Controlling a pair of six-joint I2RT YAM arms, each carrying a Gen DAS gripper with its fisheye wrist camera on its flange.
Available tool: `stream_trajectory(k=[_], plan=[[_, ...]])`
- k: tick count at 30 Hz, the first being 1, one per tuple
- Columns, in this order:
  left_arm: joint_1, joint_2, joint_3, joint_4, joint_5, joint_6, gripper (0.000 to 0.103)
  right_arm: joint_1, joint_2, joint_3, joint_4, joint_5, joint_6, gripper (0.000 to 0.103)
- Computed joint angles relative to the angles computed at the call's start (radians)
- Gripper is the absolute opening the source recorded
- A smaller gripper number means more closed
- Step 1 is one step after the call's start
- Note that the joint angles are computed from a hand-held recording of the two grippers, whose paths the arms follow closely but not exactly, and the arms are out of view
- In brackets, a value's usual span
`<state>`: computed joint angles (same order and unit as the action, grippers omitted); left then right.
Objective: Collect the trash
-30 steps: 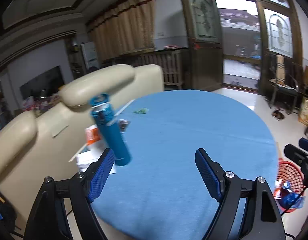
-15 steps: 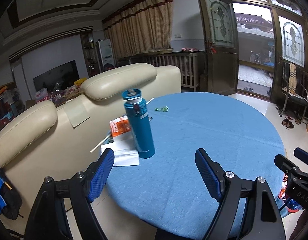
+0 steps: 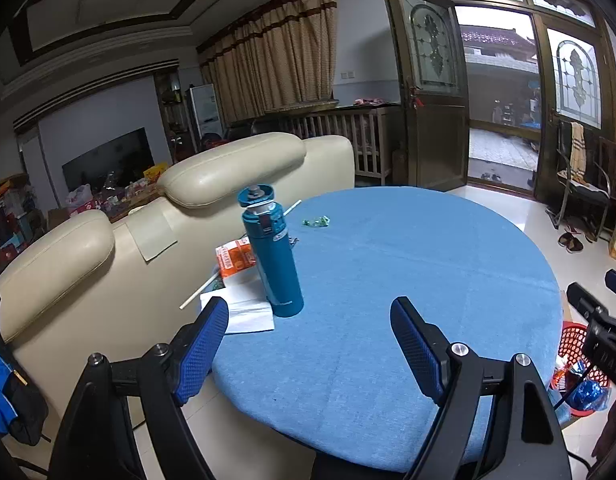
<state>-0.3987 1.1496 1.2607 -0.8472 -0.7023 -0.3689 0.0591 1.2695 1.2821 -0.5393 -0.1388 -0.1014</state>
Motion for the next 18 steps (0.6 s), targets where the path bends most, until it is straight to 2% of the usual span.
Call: stream_trajectory(k=[6, 18], plan=[[-0.056, 0.036, 0.042, -0.03, -0.013, -0.014, 0.084, -0.101, 0.019, 0.026, -0.02, -0.061, 0.018, 0.078], [-0.145, 0.105, 0.124, -0.071, -0.054, -0.033, 0.084, -0.189, 0.021, 0.034, -0.04, -0.124, -0.006, 0.078]])
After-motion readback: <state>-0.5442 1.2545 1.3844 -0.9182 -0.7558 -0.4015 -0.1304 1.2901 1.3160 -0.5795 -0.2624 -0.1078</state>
